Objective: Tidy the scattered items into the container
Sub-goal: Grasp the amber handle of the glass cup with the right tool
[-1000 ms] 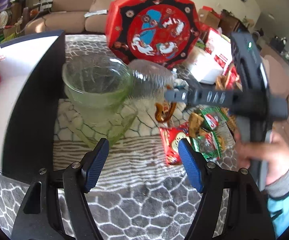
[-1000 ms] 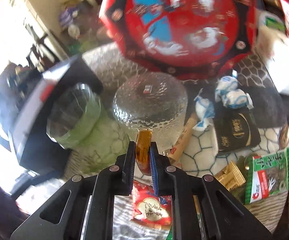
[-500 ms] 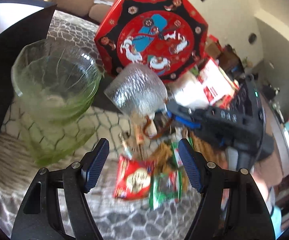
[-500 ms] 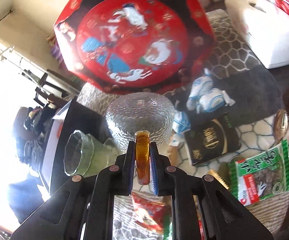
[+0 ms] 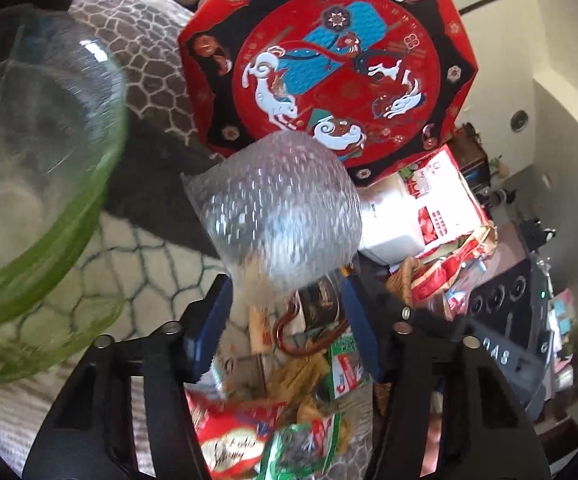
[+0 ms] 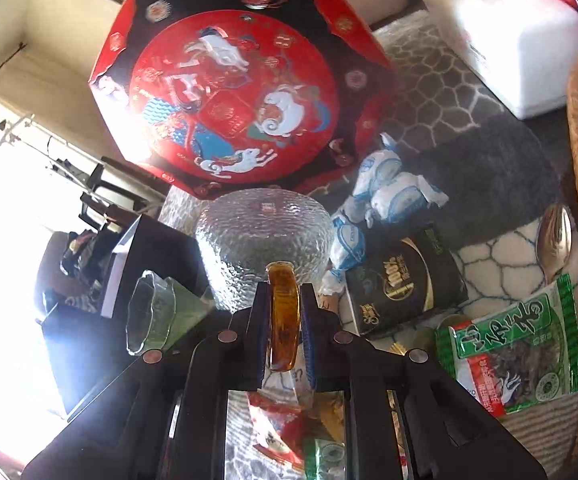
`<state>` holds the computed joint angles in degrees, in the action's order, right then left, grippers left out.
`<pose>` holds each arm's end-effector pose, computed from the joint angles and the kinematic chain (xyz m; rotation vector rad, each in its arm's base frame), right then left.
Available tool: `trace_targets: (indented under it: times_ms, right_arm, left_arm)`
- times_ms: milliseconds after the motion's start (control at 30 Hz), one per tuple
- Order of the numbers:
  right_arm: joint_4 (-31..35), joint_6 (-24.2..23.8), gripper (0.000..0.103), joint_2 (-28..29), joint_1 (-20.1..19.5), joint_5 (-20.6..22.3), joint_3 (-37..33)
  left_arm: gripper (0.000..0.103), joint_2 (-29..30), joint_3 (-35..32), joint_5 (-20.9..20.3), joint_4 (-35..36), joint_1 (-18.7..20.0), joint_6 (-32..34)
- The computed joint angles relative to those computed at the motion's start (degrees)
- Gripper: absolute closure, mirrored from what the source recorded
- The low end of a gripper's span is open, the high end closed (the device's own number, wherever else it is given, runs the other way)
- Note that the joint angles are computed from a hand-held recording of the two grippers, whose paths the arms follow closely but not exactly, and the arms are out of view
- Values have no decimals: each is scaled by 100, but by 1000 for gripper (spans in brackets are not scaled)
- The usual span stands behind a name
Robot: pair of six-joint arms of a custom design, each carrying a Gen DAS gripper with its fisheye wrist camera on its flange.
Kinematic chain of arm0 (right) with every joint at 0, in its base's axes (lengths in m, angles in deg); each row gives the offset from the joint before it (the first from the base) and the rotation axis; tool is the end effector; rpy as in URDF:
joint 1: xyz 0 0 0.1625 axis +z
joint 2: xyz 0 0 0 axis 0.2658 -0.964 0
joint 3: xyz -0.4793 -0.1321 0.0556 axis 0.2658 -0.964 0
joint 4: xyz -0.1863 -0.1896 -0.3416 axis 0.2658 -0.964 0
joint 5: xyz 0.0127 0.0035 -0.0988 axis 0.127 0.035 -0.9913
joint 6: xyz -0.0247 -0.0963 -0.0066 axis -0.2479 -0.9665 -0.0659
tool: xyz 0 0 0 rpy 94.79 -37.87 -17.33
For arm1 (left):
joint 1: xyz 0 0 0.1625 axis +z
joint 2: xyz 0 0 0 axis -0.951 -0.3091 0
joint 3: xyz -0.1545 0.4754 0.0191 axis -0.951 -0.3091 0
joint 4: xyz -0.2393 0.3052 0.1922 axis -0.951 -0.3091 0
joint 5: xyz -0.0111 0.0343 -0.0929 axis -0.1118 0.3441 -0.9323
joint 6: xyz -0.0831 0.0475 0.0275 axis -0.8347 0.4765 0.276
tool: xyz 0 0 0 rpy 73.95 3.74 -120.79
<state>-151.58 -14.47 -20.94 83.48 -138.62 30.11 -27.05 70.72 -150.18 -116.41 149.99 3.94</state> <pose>0.2169 -0.7296 0.0215 -0.3793 -2.7390 1.2105 -0.0826 -0.9423 0.2035 -0.6782 -2.8796 0.1071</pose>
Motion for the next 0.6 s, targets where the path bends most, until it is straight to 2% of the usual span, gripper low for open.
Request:
trace_targets:
  times_ms: [100, 133, 167, 233, 367, 400, 533, 600]
  right_arm:
    - [-41, 58, 88, -19, -55, 36, 63]
    - [-64, 91, 88, -24, -74, 69, 87]
    - [-82, 113, 88, -26, -91, 102, 106]
    - [-38, 149, 88, -32, -105, 70, 117]
    - [52, 227, 88, -21, -164, 49, 119]
    - [72, 207, 88, -11, -178, 65, 112]
    - [150, 184, 88, 20, -209, 110, 72]
    - [170, 190, 88, 33, -219, 112, 51]
  left_arm:
    - [51, 156, -148, -116, -110, 3, -224]
    - [54, 177, -156, -124, -153, -9, -228]
    - [58, 187, -144, -156, -203, -22, -186]
    - [76, 188, -74, -213, -342, -58, -71]
    - [92, 264, -133, -296, -415, -68, -117]
    - [91, 310, -198, -324, -362, -66, -138]
    - [69, 460, -350, -205, -315, -93, -292]
    - [64, 529, -399, -165, -376, -103, -374]
